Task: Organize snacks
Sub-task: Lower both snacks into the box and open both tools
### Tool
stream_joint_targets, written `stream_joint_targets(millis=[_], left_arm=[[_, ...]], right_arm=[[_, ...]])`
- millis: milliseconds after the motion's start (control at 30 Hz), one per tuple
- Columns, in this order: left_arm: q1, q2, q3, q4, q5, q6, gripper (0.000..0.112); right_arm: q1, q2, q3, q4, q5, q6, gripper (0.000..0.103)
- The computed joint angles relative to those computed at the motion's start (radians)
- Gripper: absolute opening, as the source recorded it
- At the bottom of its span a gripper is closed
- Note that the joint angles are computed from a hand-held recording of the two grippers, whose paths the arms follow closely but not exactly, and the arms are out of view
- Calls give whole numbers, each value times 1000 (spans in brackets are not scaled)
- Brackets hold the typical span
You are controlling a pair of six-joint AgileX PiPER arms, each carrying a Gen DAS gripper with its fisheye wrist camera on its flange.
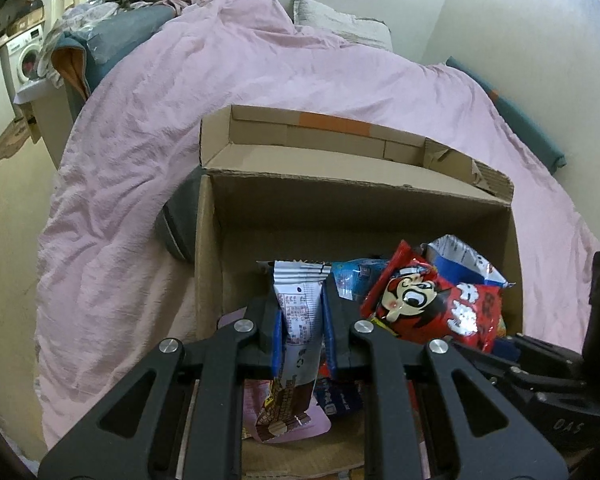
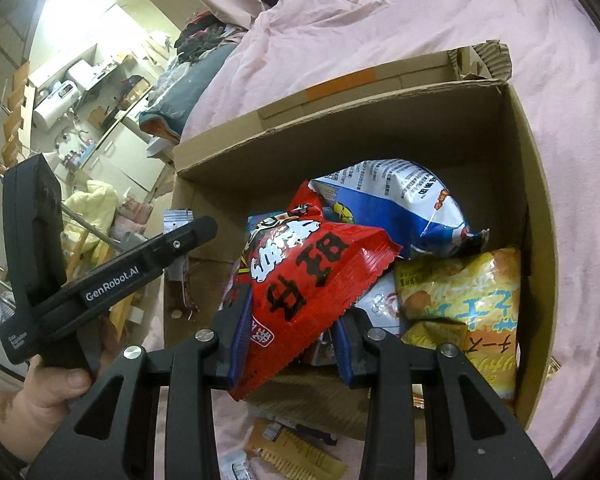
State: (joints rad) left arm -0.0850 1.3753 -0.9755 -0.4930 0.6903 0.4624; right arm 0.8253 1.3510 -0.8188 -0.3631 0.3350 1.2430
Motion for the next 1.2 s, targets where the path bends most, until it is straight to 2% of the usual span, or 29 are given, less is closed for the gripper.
stream_joint_targets(millis=[200,300,367,400,433,467,533,633,733,933,967,1000,1033,1100,1200], left_arm=[[-6,-7,-2,27,-3,-22,14],[-26,-21,5,82,-29,-67,15],[-38,-31,7,112,-36,-89,26],[-43,-41,11,123,-45,-98,38],[-52,-58,23,141,-67,-115,45],[-64,-75,34,174,-90,-147,47],[-83,-95,43,222,-118,-185,63],[-104,-126,63,279,-156,-233,80],[-111,-138,68,299,-166,-260,87],[-92,-124,60,264,-137,-248,87],[-86,-120,55,258,-129,-250,87],[-83,-117,55,254,-125,-254,87],[-77,-111,49,249,-110,-260,87],[-62,-78,19,242,-58,-289,87],[-47,-67,17,220,-44,-290,87]], right_arm=[[6,5,-2,-25,8,18,38],[10,9,-10,-38,21,22,38],[12,9,-12,-43,28,21,38],[12,7,-10,-41,28,20,38],[12,8,-10,-39,29,20,38],[10,8,-10,-35,30,15,39],[8,9,-17,-28,38,2,40],[8,11,-26,-28,47,-2,40],[6,9,-25,-24,50,-2,40],[8,10,-39,-42,70,10,41],[14,11,-41,-58,78,25,42],[21,11,-47,-78,93,43,51],[35,7,-53,-126,116,85,65],[50,-7,-52,-182,130,135,79],[76,-36,-50,-279,157,221,82]])
